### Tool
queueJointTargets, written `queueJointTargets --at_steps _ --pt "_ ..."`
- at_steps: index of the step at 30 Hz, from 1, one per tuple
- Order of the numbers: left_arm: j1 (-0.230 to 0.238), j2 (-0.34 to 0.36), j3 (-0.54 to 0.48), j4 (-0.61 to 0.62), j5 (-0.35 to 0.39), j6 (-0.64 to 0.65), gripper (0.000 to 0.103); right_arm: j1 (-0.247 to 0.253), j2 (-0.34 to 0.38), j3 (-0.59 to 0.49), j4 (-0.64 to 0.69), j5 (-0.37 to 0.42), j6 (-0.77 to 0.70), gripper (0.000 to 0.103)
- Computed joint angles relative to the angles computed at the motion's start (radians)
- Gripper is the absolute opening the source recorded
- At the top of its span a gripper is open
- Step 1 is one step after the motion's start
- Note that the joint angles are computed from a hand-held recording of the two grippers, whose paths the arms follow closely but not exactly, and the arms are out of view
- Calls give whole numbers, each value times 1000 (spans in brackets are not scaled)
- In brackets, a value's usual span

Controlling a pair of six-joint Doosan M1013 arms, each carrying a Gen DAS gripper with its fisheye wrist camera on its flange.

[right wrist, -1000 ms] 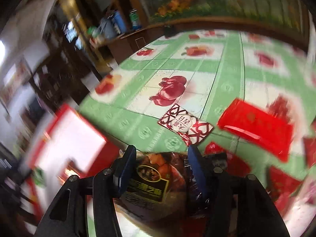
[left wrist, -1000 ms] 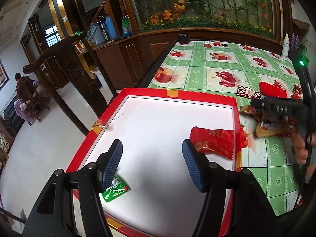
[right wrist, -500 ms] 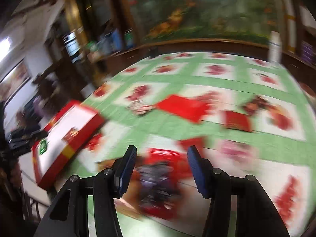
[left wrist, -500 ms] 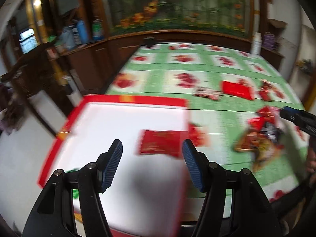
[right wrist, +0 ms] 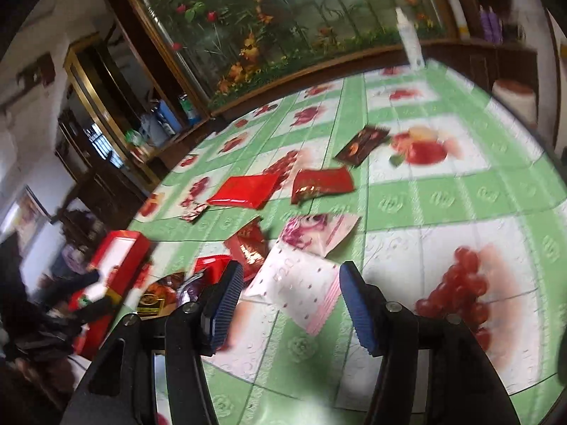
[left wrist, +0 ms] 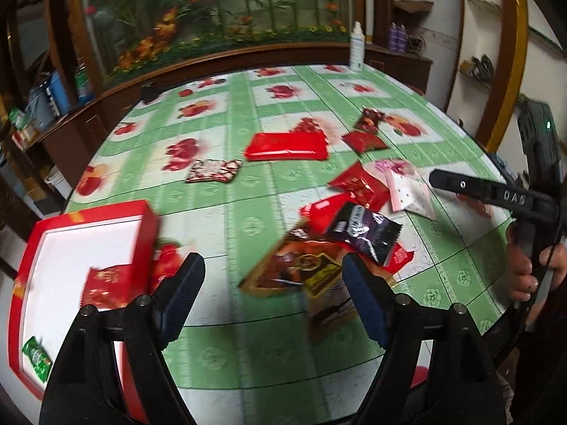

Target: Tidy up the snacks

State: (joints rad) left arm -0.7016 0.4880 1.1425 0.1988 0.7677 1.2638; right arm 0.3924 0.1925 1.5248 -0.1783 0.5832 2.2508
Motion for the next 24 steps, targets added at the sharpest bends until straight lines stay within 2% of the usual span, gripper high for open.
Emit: queueJointTargets --at_steps 2,5,7,10,12,16,20,24 --pt "-3 1 5 -18 -10 13 80 -3 1 0 21 2 -12 60" --pt "0 14 -12 -88 15 48 80 -5 2 2 65 -1 -51 67" --pt "-1 18 -16 -101 21 39 80 -3 5 -1 85 4 -79 68" --pt "-12 34 -30 -58 29 -4 80 2 9 -5 100 11 -97 68" --pt "-18 49 -45 -11 61 -31 81 2 8 -2 101 11 -96 68" --pt "-4 45 -38 -14 75 -38 84 1 8 -1 100 13 -84 68" --pt "14 48 -44 19 155 -71 83 0 12 -7 108 28 -89 68" --pt "30 27 -10 3 134 -93 83 8 13 -8 95 18 -90 69"
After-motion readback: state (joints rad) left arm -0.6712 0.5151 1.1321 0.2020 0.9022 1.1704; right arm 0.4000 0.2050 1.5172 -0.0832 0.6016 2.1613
